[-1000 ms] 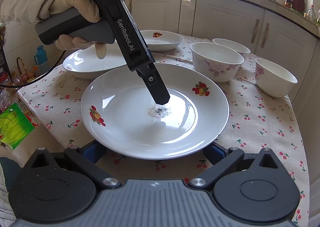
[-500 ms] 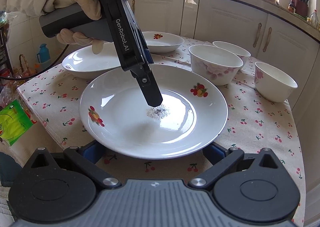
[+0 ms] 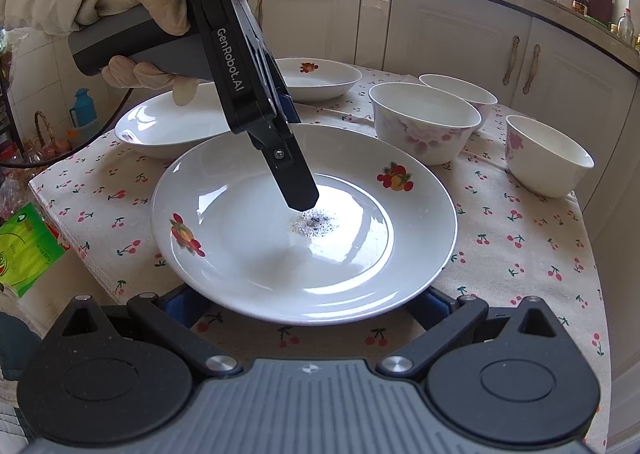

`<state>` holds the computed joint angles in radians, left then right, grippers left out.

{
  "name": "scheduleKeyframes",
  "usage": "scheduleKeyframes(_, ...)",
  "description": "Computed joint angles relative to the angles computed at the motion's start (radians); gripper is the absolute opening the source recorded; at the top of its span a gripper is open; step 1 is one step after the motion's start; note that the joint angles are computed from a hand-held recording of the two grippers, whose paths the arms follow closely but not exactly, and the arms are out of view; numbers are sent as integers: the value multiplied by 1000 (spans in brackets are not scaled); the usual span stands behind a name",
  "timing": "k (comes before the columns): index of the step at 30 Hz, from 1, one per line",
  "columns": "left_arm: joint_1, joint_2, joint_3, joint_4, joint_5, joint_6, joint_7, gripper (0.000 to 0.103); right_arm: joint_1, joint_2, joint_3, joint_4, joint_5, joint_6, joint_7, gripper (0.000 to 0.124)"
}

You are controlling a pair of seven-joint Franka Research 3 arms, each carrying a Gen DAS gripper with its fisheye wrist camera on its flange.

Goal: Organize plates and bowls
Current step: 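Carry the stained plate with the left gripper over another white plate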

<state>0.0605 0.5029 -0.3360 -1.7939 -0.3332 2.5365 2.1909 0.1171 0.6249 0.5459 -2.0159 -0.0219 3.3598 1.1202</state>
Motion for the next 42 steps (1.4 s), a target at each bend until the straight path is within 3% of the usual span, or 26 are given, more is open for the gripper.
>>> scheduleKeyframes(7, 13, -4, -12, -4, -25, -9, 20, 95, 41, -19, -43, 9, 26, -9, 3, 103)
scheduleKeyframes(12, 20, 7, -12, 22, -48, -62, 28, 95, 73, -28, -79, 8, 30, -10, -19, 103)
scheduleKeyframes(15, 25, 18, -9, 50, -66, -107, 27, 95, 6, -13, -17, 7, 7, -24, -37, 103)
scheduleKeyframes(19, 7, 38, 6, 85, -54, -141, 11, 95, -147, 40, 134, 17, -23, -84, -88, 103)
scheduleKeyframes(22, -3, 45, 11, 93, -41, -141, 3, 95, -193, 58, 182, 21, -13, -109, -145, 103)
scheduleKeyframes(37, 9, 20, -4, 57, -70, -110, 35, 95, -141, 17, 149, 32, 165, -152, -286, 103)
scheduleKeyframes(42, 19, -14, -7, 17, -105, -87, 47, 95, -154, 8, 171, 35, 211, -170, -332, 103)
